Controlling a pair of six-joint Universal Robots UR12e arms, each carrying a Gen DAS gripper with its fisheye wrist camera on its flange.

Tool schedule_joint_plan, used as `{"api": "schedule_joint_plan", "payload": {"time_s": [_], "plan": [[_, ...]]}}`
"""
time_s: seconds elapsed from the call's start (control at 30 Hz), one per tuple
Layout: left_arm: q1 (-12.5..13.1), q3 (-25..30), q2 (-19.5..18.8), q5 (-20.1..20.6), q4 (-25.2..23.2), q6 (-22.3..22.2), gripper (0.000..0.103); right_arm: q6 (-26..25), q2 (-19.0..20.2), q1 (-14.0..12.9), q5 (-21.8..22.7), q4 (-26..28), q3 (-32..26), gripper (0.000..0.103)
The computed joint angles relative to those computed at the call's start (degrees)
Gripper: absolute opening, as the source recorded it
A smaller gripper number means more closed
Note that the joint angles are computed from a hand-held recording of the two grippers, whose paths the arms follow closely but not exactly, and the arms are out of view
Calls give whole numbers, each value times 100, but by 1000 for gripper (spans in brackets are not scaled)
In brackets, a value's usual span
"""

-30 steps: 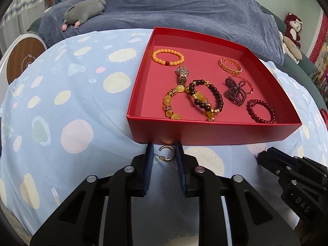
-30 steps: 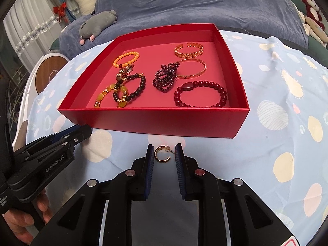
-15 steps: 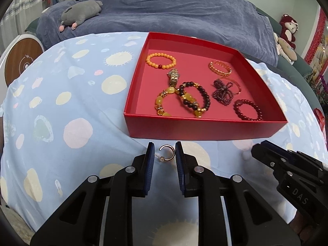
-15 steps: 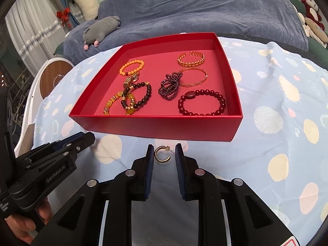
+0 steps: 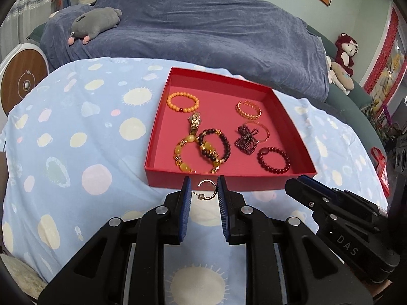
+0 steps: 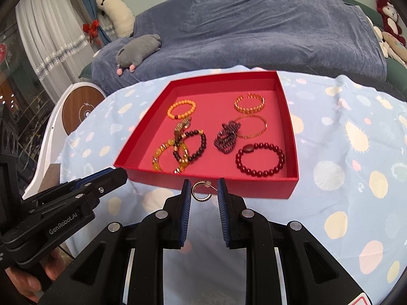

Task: Organize jewelry
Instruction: 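Carry both earrings into the red box and open both tools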

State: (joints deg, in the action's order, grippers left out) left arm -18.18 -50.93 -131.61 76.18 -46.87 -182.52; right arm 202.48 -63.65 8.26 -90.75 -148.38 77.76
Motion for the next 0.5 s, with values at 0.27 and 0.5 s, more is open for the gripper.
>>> {"api": "schedule_joint_plan", "payload": {"time_s": [0.27, 0.5], "plan": [[-34, 990, -487, -71, -242, -125, 20, -110, 205, -88, 1, -77, -424, 20], [-66, 2775, -1444, -58, -1141, -199, 20, -126, 608, -205, -36, 119, -1013, 20]]}}
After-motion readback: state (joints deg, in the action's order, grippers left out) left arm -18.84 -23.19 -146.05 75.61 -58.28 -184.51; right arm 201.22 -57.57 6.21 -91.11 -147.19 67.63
